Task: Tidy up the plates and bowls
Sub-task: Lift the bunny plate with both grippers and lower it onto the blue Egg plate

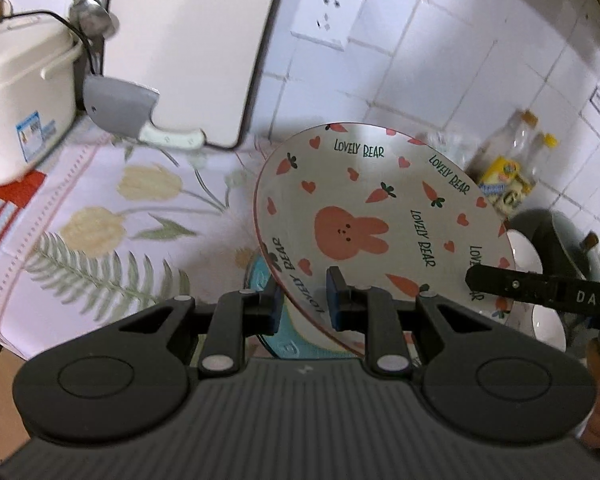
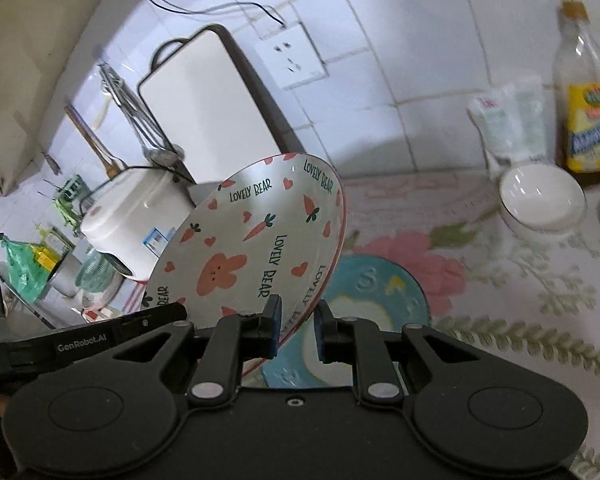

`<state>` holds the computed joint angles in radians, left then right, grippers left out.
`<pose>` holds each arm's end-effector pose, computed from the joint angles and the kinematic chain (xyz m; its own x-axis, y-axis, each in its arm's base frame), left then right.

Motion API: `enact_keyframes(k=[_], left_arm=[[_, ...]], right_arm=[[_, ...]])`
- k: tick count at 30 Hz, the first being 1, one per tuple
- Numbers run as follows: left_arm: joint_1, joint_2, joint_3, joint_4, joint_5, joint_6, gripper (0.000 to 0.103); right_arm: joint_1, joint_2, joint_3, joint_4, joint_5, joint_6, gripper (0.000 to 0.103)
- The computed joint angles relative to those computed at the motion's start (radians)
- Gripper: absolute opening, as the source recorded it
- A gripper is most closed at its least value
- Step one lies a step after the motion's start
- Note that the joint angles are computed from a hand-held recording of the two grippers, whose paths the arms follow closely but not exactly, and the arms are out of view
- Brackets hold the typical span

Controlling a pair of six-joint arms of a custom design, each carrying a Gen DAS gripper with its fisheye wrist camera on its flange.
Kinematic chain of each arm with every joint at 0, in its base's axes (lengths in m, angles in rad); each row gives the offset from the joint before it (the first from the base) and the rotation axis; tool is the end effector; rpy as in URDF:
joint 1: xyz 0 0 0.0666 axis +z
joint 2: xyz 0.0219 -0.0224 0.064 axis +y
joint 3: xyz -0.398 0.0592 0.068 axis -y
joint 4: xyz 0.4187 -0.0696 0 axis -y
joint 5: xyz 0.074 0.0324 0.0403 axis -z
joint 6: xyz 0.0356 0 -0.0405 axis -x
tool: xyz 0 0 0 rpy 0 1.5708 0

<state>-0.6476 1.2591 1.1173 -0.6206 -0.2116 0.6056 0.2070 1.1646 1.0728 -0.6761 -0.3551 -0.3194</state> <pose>0.3692 -0.2704 0.3958 -0.7197 -0.1535 -0.6771 0.0718 0.9536 -0.2924 0.4097 0.0983 0.4100 -0.7828 0.1364 -0.6072 -0.2019 0.8672 0.4552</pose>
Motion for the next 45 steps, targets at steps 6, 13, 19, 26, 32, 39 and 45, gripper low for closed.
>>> enact_keyframes(k=[6, 13, 19, 26, 32, 39, 45], left_arm=[[-0.02, 0.047, -0.011, 0.0, 0.002, -0.023, 0.02], [-0.008, 0.094, -0.022, 0.007, 0.033, -0.036, 0.02], [0.002, 0.142, -0.003, -0.006, 0.044, -0.036, 0.02], [0.014, 0.209, 0.053, -0.064, 0.07, -0.021, 0.021], [0.015, 0.226, 0.079, -0.097, 0.058, -0.014, 0.021], [0.008, 0.27, 0.153, -0.206, 0.041, 0.076, 0.022], [0.008, 0.291, 0.186, -0.257, 0.033, 0.113, 0.022]], right_arm=[[-0.027, -0.021, -0.095, 0.045, -0.02, -0.088, 0.021], [-0.037, 0.014, -0.132, 0.048, -0.042, -0.109, 0.022], [-0.033, 0.059, -0.124, 0.022, -0.032, -0.089, 0.022], [-0.01, 0.107, -0.083, -0.043, 0.047, -0.076, 0.023], [0.002, 0.12, -0.072, -0.053, 0.072, -0.066, 0.024], [0.033, 0.139, -0.052, -0.08, 0.133, -0.062, 0.03], [0.06, 0.146, -0.044, -0.087, 0.187, -0.047, 0.037]])
